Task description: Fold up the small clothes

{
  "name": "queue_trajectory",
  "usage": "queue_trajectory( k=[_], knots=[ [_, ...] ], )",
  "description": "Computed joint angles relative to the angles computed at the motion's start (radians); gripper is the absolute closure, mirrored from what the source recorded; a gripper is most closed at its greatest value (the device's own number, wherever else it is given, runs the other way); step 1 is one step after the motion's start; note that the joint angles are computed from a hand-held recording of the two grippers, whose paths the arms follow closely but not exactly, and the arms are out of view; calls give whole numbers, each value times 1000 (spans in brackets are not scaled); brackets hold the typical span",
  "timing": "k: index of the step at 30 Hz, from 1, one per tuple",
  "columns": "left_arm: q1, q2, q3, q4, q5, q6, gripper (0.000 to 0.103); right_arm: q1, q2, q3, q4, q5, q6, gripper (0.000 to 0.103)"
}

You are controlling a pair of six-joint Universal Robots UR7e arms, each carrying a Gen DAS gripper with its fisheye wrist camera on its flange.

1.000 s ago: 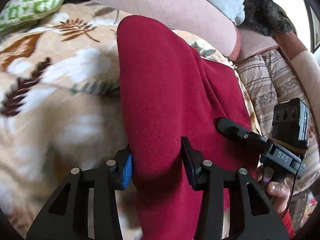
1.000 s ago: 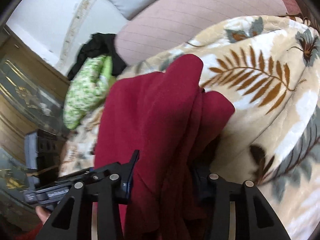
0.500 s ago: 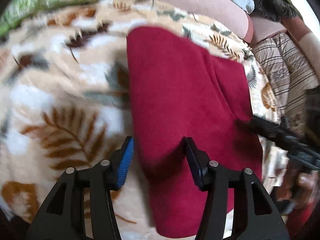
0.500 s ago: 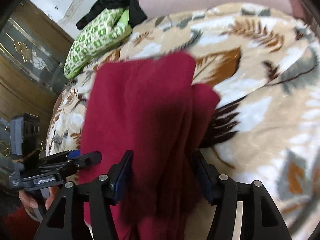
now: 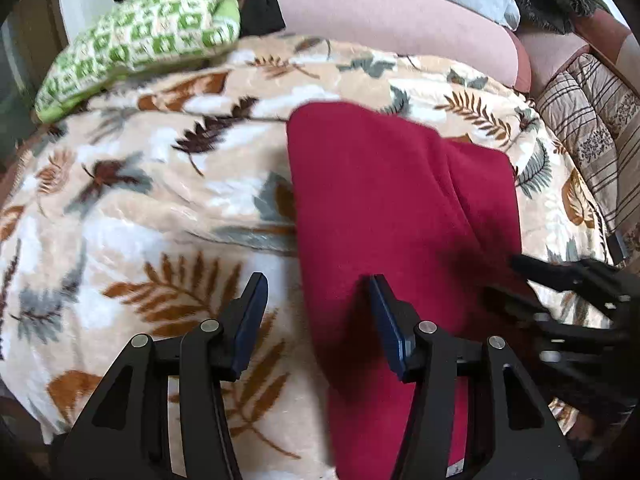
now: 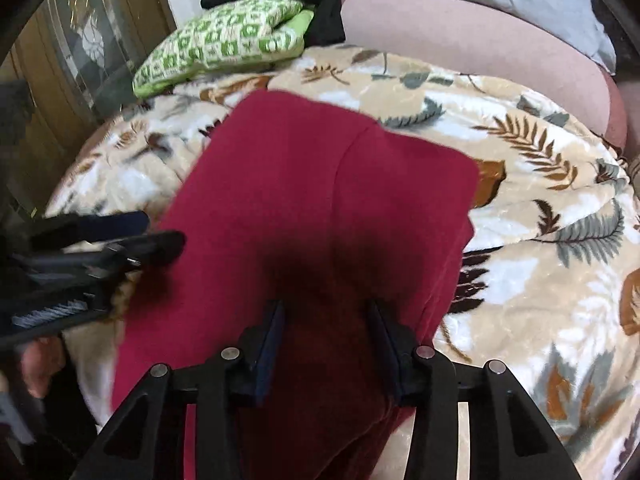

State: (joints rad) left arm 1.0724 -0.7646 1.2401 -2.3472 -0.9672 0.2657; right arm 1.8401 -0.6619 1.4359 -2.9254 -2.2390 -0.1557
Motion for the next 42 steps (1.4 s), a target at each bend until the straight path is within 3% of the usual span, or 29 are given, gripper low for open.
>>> queue_trajectory(
  k=[8,11,18,42],
  knots=[
    [-22,-63,105,-170,37,43,51,95,-10,64,-169,-176,-40,53],
    [-27,-82,134,-191,38,54,51,110,-3,73,-198,-207,-33,49],
    [-33,-110,179,-229,32,41,51,120,-21,118,-237,-203,31,42],
    [-51,-114,208,-265,58,66,51,111,-18,112,-267,-195,59,38]
  ],
)
